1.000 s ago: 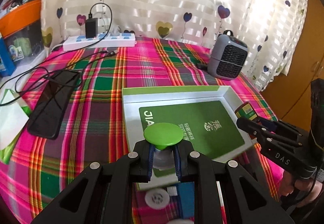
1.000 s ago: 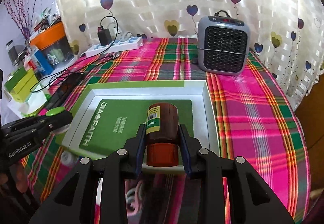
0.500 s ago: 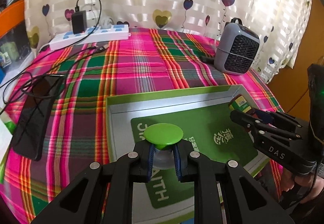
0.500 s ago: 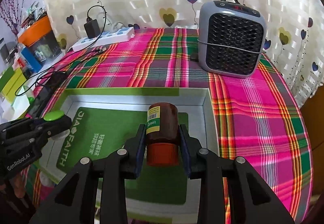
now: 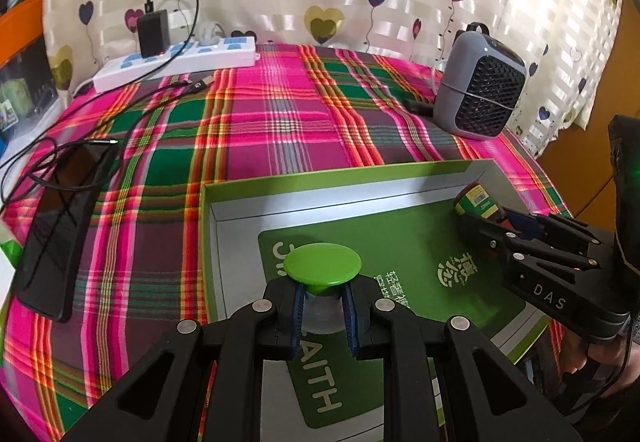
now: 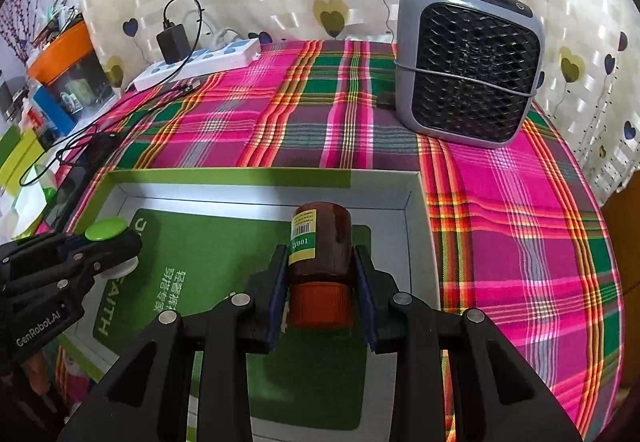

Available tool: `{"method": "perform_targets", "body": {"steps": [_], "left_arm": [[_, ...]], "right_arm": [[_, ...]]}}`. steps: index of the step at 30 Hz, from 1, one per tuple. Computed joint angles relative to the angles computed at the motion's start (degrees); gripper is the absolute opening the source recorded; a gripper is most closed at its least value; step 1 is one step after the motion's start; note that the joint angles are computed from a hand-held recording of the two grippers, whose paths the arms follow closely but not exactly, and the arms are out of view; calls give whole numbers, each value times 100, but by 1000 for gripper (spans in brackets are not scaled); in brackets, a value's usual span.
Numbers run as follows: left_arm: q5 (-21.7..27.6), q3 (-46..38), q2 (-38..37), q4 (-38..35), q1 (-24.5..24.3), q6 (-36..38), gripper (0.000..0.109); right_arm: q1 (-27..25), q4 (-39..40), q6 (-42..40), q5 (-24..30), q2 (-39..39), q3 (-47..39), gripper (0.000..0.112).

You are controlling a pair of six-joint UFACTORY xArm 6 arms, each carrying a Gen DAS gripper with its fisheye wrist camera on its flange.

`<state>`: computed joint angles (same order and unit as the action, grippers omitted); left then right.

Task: Organize rigid objects
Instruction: 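Carry both held items into the green box and open both tools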

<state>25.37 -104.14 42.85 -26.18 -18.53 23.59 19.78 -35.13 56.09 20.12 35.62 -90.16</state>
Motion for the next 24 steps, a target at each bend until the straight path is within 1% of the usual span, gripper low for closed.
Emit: {"method": "perform_targets", "body": {"steps": [6,11,13,15,18,21,24], "left_arm": [[-55,28,-4,92,-9,-39,17],[-89,82,-30,159,-12,-73,18],[-116,148,-72,105,-17,-7,21],[-154,209,-112,72,-22,39,28],[-195,285,-161,32,-28,87,33],[-223,325,-190,43,-27,58,35],[-220,384,-240,-21,-27,109,36]], "right_arm": [[15,-50,3,87,19,-47,33],[20,16,-3,38,15,-28,33],[13,21,35,-1,-1,2,33],[10,55,28,-34,-12,26,33],[15,-14,149,-70,-52,92,34],[10,-137,317,-86,-94,142,40],[6,-157,377,-102,-131,193,41]]}}
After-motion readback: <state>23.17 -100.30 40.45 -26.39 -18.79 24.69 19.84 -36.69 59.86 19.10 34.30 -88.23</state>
